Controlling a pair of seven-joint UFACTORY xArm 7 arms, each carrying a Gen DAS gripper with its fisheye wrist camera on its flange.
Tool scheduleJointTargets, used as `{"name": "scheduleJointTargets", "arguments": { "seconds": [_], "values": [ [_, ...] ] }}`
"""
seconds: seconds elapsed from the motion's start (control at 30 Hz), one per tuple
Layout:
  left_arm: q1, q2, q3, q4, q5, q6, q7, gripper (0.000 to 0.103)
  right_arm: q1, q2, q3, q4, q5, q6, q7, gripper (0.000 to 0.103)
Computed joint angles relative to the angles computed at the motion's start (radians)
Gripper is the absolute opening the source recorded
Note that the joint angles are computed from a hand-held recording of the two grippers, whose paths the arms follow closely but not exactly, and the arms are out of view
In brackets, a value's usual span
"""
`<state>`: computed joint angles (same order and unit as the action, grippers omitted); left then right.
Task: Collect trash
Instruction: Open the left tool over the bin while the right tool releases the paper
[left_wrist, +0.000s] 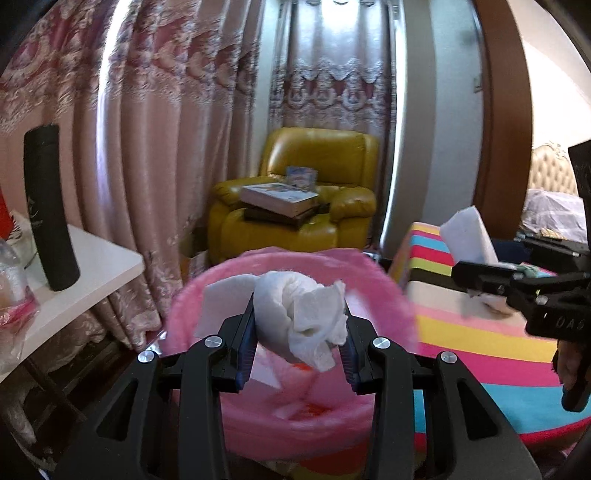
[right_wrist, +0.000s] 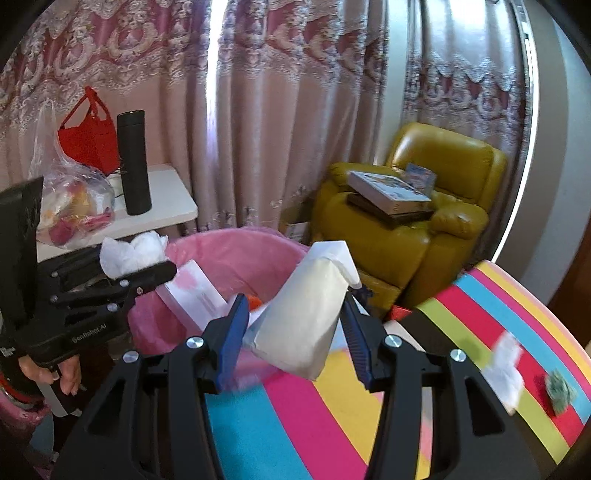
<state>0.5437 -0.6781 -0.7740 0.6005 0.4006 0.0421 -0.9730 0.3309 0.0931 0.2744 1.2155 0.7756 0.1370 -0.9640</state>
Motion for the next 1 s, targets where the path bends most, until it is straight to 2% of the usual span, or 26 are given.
{"name": "scheduleJointTargets", "arguments": {
  "seconds": [0.17,0.27,0.37,0.4,0.43,0.47,0.5,0.53,0.57,0.77,1.0],
  "values": [
    [0.01,0.027,0.025,-0.015,-0.004,-0.018,0.005,0.037,0.028,0.13,0.003,0.163,-0.17,0.046,0.142,0.05],
    [0.047,0.041,-0.002,-0.009,0.0,-0.043,0.007,0.038,0.022,0.188,0.027,0.234,-0.239,0.062,0.184,0.052],
    [0.082,0.056,-0.037,0.004,-0.006,-0.049,0.01,0.04,0.01,0.257,0.055,0.333,-0.283,0.101,0.214,0.059],
    [0.089,0.06,-0.044,0.007,-0.01,-0.049,0.009,0.041,0.015,0.283,0.055,0.372,-0.3,0.104,0.234,0.067],
    [0.09,0.064,-0.047,0.005,-0.016,-0.053,0.006,0.05,0.013,0.3,0.059,0.401,-0.312,0.107,0.247,0.072],
    [0.093,0.065,-0.052,0.004,-0.02,-0.059,0.004,0.063,0.004,0.31,0.07,0.42,-0.313,0.111,0.253,0.073],
    [0.096,0.059,-0.056,-0.002,-0.025,-0.069,0.0,0.071,-0.007,0.32,0.08,0.442,-0.306,0.116,0.264,0.074],
    [0.115,0.03,-0.074,-0.015,-0.035,-0.087,-0.017,0.083,-0.02,0.319,0.093,0.447,-0.295,0.11,0.265,0.076],
    [0.127,0.006,-0.09,-0.023,-0.047,-0.092,-0.025,0.088,-0.037,0.312,0.109,0.441,-0.279,0.1,0.257,0.076],
    [0.129,-0.014,-0.113,-0.018,-0.071,-0.052,-0.014,0.092,-0.152,0.205,0.168,0.313,-0.125,0.055,0.142,0.076],
    [0.134,0.02,-0.151,0.047,-0.039,-0.009,-0.03,0.094,-0.224,0.069,0.125,0.151,0.126,0.038,-0.041,0.076]
  ]
}}
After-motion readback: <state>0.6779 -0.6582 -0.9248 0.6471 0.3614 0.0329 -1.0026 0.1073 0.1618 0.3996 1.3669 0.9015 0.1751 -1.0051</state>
